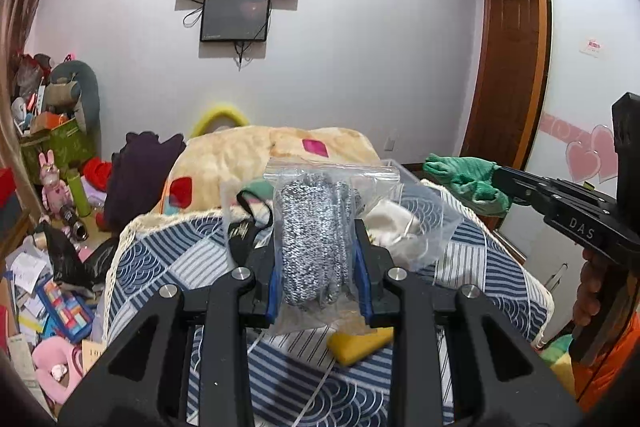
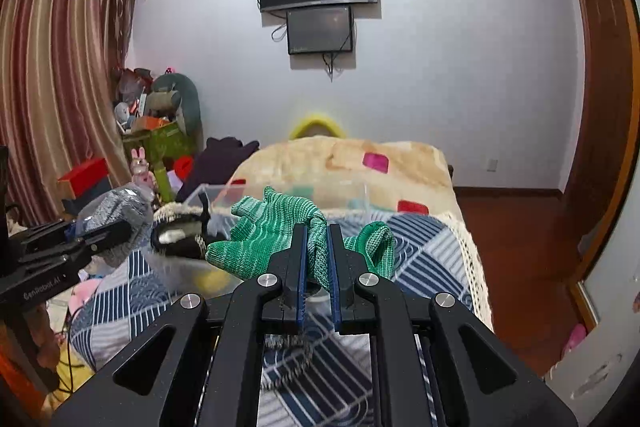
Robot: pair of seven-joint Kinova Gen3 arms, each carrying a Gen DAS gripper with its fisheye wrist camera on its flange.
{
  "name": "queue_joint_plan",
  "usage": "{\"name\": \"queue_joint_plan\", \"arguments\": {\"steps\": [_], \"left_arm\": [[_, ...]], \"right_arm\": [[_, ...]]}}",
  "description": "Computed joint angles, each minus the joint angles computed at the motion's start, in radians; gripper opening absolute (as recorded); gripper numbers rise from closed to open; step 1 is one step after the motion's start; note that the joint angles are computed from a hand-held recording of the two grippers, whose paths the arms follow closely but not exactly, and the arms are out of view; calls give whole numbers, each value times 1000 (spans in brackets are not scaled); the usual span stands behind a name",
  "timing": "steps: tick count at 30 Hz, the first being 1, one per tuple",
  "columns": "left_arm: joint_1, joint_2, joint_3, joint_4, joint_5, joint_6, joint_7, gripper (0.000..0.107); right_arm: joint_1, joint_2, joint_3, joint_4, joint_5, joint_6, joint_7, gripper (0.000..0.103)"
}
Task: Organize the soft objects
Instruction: 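Place the scrubber bag into the box with the left tool while the right drops the gloves in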
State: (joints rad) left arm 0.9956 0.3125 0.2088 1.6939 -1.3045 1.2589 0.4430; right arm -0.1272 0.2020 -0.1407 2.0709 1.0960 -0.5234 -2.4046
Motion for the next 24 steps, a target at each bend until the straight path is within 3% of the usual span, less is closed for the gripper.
{"name": "queue_joint_plan", "arguments": {"steps": [7,24], "left_arm": [[-34,35,-28,-47,-8,-42,-40,30],[-140,112,-133,-158,191,-301,-245,30]], "right_arm": [[-37,15,-16,-28,-100,44,83,9],[-33,150,-172,-160,-123,297,138,9]]}}
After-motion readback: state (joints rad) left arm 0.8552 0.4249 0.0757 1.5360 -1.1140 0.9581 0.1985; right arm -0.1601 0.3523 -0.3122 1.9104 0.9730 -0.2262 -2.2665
